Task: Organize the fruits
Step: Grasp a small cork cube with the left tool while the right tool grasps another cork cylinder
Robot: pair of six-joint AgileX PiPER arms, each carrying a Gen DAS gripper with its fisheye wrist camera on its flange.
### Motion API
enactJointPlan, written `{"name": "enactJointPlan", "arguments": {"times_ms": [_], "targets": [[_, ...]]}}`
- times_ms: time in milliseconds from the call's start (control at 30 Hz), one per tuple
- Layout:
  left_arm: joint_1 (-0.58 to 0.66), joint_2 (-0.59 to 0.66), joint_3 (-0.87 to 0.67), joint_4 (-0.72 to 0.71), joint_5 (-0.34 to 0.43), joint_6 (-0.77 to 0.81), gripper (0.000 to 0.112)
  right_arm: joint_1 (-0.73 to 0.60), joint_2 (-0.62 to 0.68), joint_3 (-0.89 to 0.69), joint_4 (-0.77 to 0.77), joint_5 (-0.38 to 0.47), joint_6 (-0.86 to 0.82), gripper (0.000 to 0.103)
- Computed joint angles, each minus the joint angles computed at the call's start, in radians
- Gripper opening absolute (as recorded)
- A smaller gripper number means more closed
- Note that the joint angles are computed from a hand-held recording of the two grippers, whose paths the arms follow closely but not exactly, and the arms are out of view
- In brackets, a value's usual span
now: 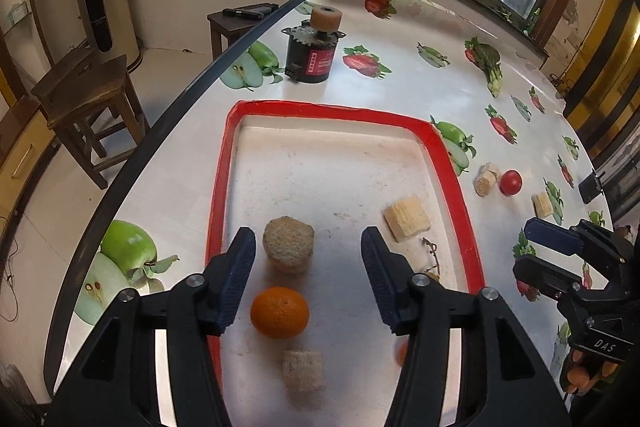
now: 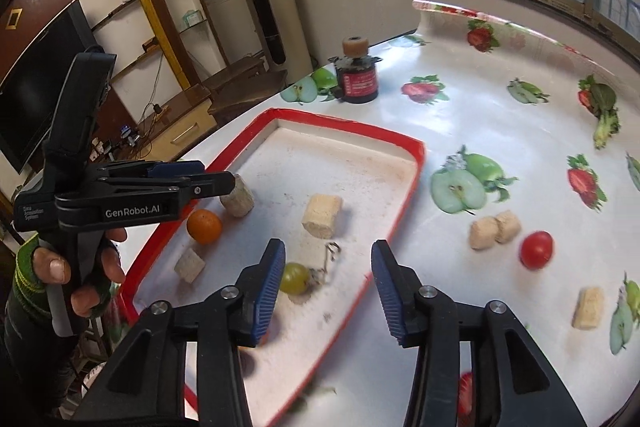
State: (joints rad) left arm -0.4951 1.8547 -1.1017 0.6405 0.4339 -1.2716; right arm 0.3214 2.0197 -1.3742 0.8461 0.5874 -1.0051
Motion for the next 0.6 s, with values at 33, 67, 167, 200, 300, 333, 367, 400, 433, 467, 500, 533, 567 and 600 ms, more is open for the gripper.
{"name": "enactJointPlan", "arguments": {"times_ms": [33,67,167,200,300,333,367,400,433,467,500,533,567,600], "targets": [[-0.009,-0.001,-0.005,0.004,0.006,-0.005,0.054,-0.015,-0.017,0.023,0.005,-0.004,-0.014,0.047],[-0.017,-0.001,-0.01,0.002,0.011,-0.005,0.054,-0.029,-0.031,0.043,0.007,-0.01,-0.02,0.047],[-0.042,0.001,-0.03,0.004,0.03,-0.01,0.054,-0.079,-0.066,0.095,0.039,-0.013,-0.065,0.047],[-0.049,0.002,-0.037,0.001,0.034,-0.008,0.054,-0.095,-0.074,0.108,0.043,-0.014,-0.073,0.047],[-0.072,0.006,-0.061,0.003,0.051,-0.011,0.054,-0.144,-0.096,0.144,0.064,-0.013,-0.108,0.047],[-0.08,0.009,-0.072,-0.002,0.057,-0.006,0.054,-0.16,-0.101,0.154,0.067,-0.014,-0.115,0.047],[-0.086,0.012,-0.082,-0.006,0.061,-0.001,0.054,-0.175,-0.107,0.163,0.073,-0.013,-0.125,0.047],[-0.094,0.014,-0.091,-0.002,0.064,-0.005,0.054,-0.192,-0.112,0.173,0.081,-0.01,-0.138,0.047],[-0.102,0.02,-0.103,-0.002,0.07,-0.005,0.054,-0.207,-0.119,0.183,0.085,-0.01,-0.147,0.047],[-0.109,0.025,-0.116,-0.01,0.074,0.005,0.054,-0.222,-0.126,0.194,0.093,-0.012,-0.159,0.047],[-0.116,0.029,-0.125,-0.015,0.076,0.011,0.054,-0.237,-0.131,0.202,0.101,-0.009,-0.172,0.047],[-0.125,0.037,-0.14,-0.018,0.082,0.013,0.054,-0.253,-0.137,0.211,0.105,-0.006,-0.182,0.047],[-0.134,0.046,-0.156,-0.022,0.088,0.02,0.054,-0.265,-0.142,0.218,0.108,-0.008,-0.187,0.047],[-0.142,0.052,-0.168,-0.029,0.092,0.028,0.054,-0.281,-0.143,0.22,0.111,-0.006,-0.194,0.047]]}}
